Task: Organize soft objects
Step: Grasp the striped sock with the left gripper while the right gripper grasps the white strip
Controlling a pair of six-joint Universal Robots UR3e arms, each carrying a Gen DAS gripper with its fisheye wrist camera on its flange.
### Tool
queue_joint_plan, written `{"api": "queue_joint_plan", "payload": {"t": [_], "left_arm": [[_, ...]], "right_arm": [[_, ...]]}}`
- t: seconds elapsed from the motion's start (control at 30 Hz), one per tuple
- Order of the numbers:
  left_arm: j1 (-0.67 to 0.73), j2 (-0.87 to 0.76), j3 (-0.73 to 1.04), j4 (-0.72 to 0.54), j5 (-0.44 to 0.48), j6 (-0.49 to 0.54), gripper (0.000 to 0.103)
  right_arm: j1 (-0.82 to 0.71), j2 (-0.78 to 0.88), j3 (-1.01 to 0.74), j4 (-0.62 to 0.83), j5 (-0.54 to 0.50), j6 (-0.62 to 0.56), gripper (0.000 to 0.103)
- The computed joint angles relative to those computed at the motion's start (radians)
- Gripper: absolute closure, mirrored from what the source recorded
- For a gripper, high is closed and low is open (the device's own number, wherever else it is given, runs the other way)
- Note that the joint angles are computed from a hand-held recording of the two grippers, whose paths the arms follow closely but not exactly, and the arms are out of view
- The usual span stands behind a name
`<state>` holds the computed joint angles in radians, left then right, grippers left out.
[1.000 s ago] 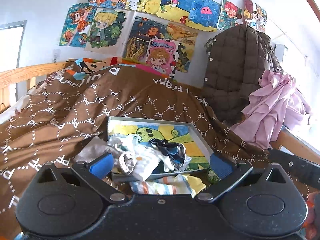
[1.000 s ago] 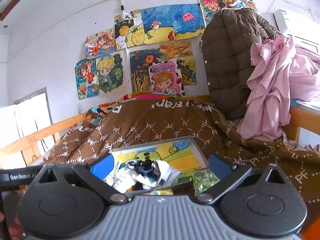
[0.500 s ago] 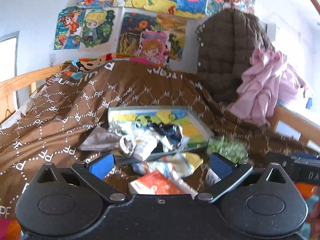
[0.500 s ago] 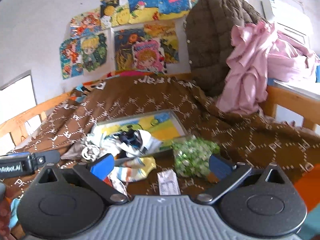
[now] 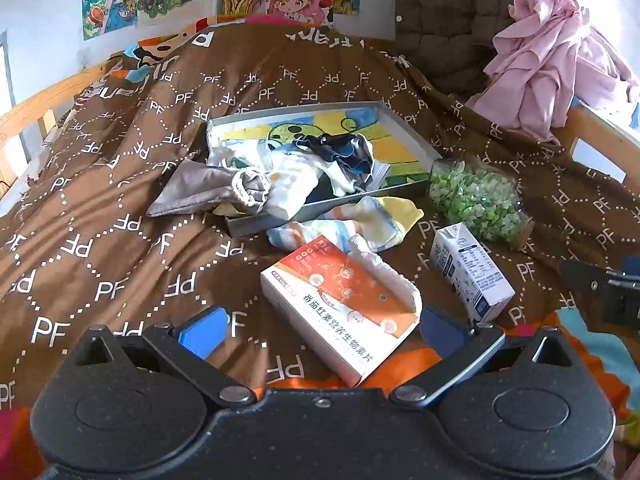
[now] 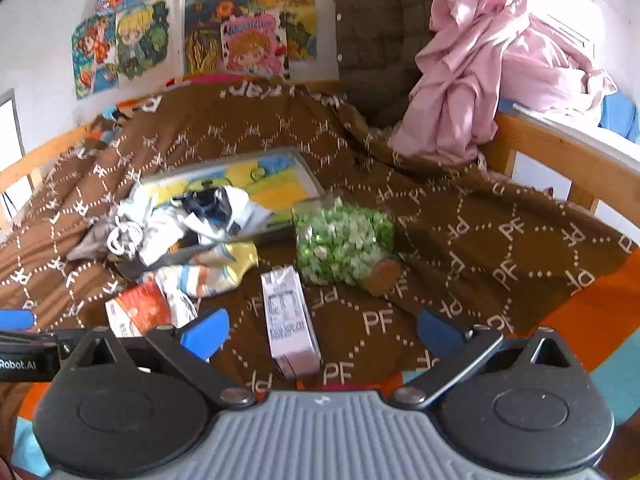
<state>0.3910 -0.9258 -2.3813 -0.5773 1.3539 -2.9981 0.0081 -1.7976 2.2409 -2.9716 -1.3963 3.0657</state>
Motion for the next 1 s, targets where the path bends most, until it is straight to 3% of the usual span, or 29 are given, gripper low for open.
{"api": "queue_joint_plan", "payload": {"t": [0.2,0.27,0.57,0.7,1.0], "left_arm": [[-0.074,-0.110,0.070,0.005,0.137,-0.037,0.001],[-0.068,-0.132,0.097,-0.009,0.145,-0.036,0.001],[-0.025,-0.387,0.268,0.061,0.051,0.038,0.001],[0.004,-0.581,0.376,0.134,-0.034,0.086,0.001],[0.037,-0.889,0.579,0.153,-0.220,0.166,0.001]], "right_arm": [[0.024,0.026,-0.020,0.014,0.004,-0.035,0.000],[0.032,0.044,-0.040,0.028,0.015,-0.044,0.000],[0.092,0.218,-0.198,0.052,0.062,-0.117,0.000],[0.097,0.338,-0.313,0.109,0.154,-0.198,0.000],[0.139,0.590,-0.510,0.124,0.207,-0.253,0.004]]}}
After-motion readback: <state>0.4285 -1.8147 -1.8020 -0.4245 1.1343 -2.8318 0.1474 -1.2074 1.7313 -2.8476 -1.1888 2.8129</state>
